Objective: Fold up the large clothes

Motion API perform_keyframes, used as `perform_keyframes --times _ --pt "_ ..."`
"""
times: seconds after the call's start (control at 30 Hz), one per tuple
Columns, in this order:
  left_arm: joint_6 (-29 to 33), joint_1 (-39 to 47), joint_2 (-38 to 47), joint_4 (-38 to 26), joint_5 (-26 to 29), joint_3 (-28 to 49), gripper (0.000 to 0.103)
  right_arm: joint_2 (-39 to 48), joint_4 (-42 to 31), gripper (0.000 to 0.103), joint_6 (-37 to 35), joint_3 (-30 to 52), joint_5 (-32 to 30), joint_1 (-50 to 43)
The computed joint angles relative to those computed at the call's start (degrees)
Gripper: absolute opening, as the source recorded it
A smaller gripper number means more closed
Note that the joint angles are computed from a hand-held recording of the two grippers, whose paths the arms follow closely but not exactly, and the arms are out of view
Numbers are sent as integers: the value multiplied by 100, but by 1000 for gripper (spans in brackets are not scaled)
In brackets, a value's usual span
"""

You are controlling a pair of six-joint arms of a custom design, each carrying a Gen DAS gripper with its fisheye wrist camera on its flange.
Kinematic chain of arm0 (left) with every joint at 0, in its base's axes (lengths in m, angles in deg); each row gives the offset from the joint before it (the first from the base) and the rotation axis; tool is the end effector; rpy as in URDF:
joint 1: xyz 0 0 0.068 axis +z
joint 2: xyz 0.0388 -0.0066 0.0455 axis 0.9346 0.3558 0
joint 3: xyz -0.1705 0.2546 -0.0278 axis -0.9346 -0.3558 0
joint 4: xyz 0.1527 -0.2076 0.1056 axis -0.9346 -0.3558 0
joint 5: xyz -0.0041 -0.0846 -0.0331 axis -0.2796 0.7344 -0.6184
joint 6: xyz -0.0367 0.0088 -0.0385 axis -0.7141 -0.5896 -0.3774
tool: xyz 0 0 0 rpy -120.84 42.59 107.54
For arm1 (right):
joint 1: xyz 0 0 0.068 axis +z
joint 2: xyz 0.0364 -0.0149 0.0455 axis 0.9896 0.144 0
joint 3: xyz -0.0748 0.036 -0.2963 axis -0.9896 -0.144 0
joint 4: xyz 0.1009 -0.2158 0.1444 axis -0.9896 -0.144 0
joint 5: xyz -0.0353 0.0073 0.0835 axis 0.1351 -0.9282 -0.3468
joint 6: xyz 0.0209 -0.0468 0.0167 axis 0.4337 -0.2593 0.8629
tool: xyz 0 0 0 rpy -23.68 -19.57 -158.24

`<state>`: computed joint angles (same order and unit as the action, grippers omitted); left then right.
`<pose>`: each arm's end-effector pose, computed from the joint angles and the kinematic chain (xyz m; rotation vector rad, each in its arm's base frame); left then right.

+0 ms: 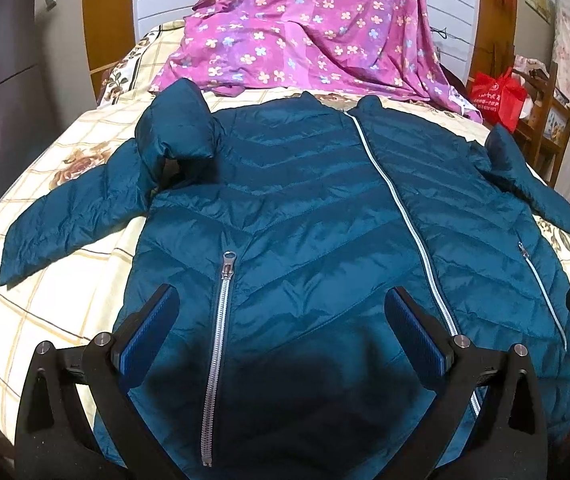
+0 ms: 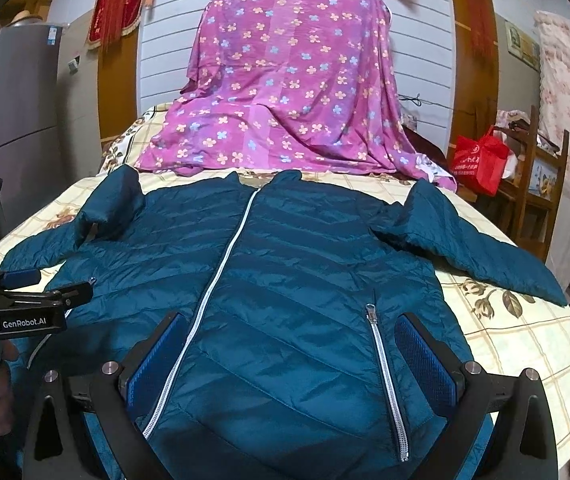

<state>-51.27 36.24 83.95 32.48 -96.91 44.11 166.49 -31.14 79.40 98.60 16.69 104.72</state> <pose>0.2396 -0.1303 0.2411 -0.4769 2.3008 0.1683 0.2847 0.1251 0.2019 -0.5801 2.0111 0.3021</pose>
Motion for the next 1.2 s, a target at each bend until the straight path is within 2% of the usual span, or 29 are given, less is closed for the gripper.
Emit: perform_keyframes --times 0.77,1.2 --pt "-63 82 -64 142 125 -104 103 64 26 103 29 -22 5 47" --pt "-65 189 -171 190 251 -179 103 47 -60 103 -46 3 209 151"
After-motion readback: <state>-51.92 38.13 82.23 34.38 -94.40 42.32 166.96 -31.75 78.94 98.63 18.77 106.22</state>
